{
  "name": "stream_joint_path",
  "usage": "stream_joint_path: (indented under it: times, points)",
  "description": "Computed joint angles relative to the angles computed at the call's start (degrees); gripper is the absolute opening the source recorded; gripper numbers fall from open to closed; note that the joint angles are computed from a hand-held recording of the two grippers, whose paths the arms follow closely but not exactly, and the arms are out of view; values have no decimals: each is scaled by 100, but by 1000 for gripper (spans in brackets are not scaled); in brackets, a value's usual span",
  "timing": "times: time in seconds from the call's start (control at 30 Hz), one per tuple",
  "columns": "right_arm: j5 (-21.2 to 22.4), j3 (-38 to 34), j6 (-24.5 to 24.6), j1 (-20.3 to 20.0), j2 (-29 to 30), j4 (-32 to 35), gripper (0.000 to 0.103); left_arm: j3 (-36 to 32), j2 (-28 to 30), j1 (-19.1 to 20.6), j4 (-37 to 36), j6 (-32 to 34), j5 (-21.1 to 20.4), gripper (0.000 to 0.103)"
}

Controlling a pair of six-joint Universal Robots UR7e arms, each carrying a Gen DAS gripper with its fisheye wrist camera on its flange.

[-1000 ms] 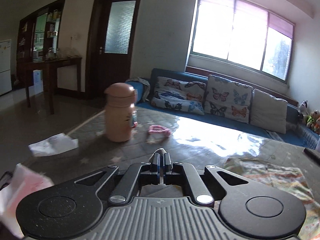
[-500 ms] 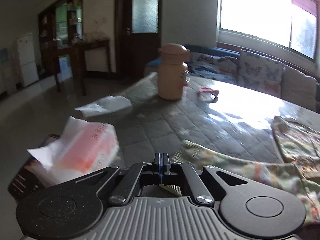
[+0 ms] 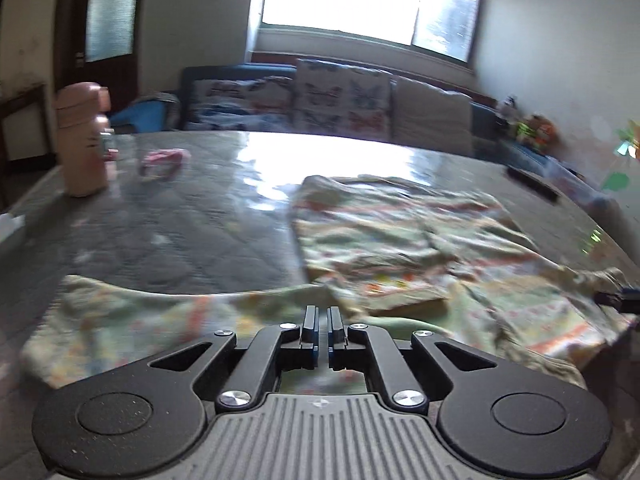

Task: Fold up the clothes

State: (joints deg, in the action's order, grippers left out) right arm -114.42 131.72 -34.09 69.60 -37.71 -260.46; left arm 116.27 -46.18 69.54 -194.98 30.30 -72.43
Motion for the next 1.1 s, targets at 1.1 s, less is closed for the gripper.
stream_joint_path:
  times: [1.1]
  points:
    - [0,2,4,2,3,-5,103,-2298,1346,-175,844,661,836,28]
